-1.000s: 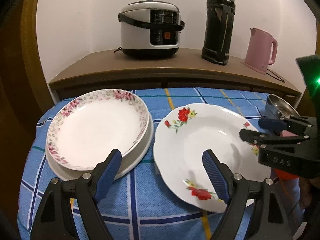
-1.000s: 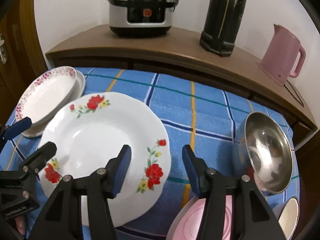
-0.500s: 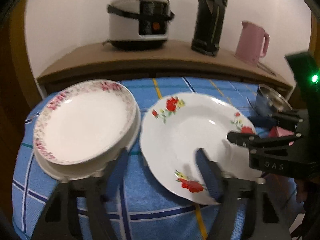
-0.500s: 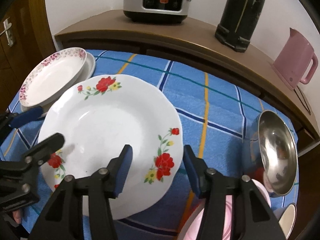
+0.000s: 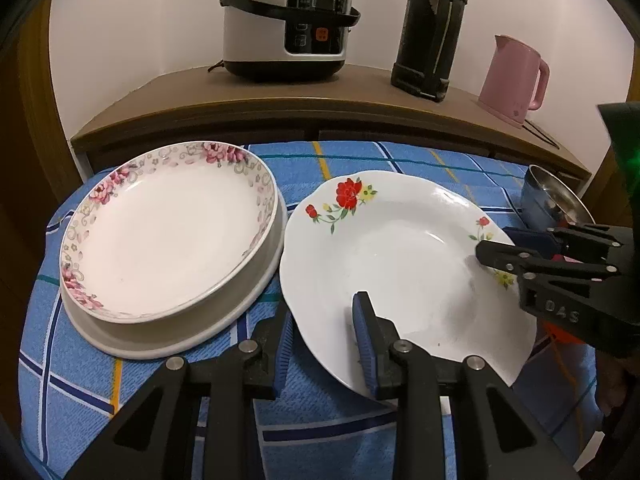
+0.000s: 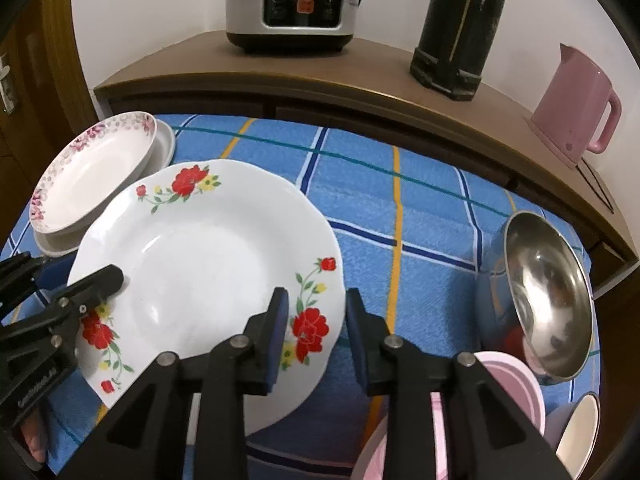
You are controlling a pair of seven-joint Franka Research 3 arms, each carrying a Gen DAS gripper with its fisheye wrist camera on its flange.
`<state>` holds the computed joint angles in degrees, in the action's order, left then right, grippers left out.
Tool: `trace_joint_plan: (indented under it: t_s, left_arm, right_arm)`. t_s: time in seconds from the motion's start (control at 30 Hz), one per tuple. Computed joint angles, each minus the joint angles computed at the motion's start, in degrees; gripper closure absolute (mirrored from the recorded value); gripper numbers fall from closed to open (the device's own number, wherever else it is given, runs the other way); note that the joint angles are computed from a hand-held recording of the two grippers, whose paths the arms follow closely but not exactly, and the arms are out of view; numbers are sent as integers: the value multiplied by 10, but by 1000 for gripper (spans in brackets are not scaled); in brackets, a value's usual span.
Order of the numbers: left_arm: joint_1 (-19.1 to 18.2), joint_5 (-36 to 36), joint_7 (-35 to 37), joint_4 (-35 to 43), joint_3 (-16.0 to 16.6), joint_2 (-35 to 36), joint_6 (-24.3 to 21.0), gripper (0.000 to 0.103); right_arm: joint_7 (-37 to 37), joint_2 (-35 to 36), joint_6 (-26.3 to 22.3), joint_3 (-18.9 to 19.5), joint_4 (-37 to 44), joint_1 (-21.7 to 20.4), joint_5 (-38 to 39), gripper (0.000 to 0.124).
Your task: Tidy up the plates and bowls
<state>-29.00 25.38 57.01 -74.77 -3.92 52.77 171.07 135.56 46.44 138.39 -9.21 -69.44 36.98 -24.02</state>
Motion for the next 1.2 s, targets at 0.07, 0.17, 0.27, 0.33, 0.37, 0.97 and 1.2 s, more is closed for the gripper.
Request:
trace_joint_plan:
  t_s: [0.07, 0.17, 0.27, 0.33, 0.37, 0.97, 1.2]
  left_arm:
    - [0, -1, 1, 1, -1, 0, -1, 72]
    - [-3, -1, 1, 8, 1, 4, -10, 71]
    - [-4, -1, 2, 18, 0, 8, -21, 71]
    - [-8, 1, -6, 15, 8, 6, -18, 71]
    - [-13, 3, -18, 11, 16, 4, -15, 71]
    - [-76, 15, -132, -70, 132, -27, 134, 71]
    - [-145, -42, -148, -92, 225, -24, 174, 71]
  right_arm:
    - [-3, 4, -9, -1, 8, 2, -2, 88]
    - [-6, 13, -21, -1, 23, 4, -3, 82]
    - [2, 12, -17, -3, 21, 5, -4, 82]
    - [15, -1, 5, -5, -3, 4, -6, 96]
    - [25, -13, 27, -4, -24, 1, -4, 99]
    - [146, -64, 176, -63, -130, 45, -95, 104]
    - [178, -60, 192, -81, -126, 61, -127, 104]
